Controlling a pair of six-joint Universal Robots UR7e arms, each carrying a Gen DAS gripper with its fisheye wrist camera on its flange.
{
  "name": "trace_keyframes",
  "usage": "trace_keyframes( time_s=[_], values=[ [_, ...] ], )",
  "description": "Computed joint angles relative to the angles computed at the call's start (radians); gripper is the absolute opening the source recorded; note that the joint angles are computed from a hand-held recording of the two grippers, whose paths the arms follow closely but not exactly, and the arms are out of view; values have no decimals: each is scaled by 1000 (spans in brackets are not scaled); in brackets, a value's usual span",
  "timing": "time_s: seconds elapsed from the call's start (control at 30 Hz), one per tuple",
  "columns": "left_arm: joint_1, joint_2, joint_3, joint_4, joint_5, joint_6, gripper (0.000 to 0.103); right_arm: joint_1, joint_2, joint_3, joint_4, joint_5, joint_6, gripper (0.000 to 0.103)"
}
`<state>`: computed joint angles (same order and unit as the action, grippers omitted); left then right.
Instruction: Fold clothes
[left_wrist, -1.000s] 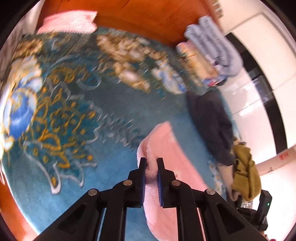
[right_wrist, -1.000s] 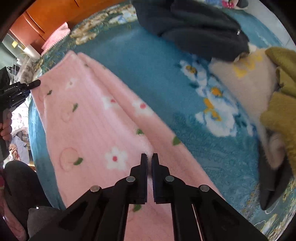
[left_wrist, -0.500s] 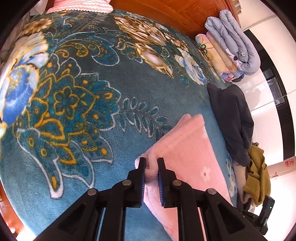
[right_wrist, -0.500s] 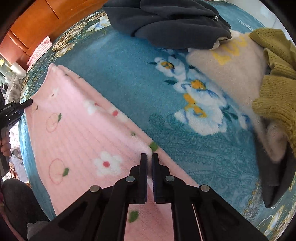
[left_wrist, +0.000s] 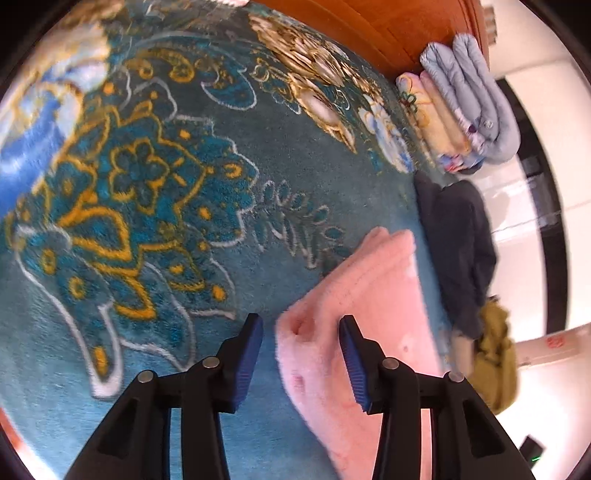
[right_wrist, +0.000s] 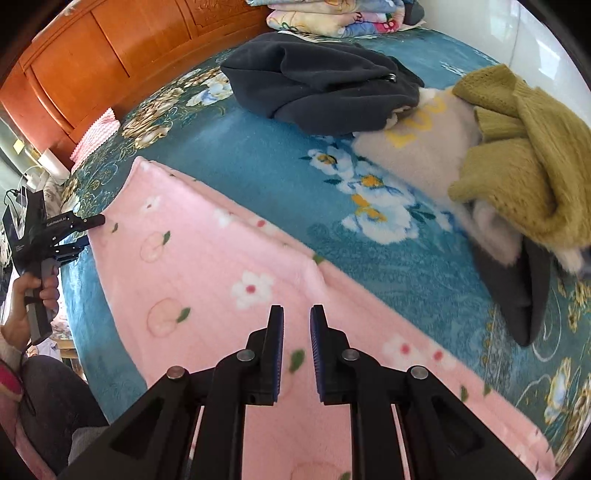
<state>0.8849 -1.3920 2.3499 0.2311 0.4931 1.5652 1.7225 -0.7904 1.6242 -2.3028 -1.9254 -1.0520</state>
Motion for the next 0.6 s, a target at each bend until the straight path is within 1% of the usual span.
trace_keyframes(
  time_s=[0.03, 0.07, 0.1, 0.23, 0.27, 0.4, 0.47, 0.53, 0.6],
  values=[
    [13, -43, 25, -96, 18, 71, 46, -4, -6, 2, 4, -2, 15, 14],
    [25, -62, 37, -149, 34, 105, 41, -8, -17, 8, 7, -3, 27, 14],
    [26, -62, 41, -161, 37, 105, 38, -12, -26, 14, 9, -5, 38, 14],
    [14, -59, 53, -192, 30, 100, 20, -22, -53, 33, 18, -15, 76, 14],
    [3, -45, 49, -178, 17, 85, 18, -24, -63, 38, 20, -13, 85, 14],
    [-51, -5, 32, -94, -36, 10, 17, -31, -112, 53, 33, 8, 119, 14],
    [-84, 22, 20, -21, -57, -55, 16, -34, -142, 60, 37, 19, 127, 14],
    [-112, 41, -5, 53, -70, -85, 16, -36, -176, 69, 35, 23, 126, 14],
    [-159, 67, -38, 149, -88, -106, 16, -40, -210, 78, 33, 34, 124, 14]
  ],
)
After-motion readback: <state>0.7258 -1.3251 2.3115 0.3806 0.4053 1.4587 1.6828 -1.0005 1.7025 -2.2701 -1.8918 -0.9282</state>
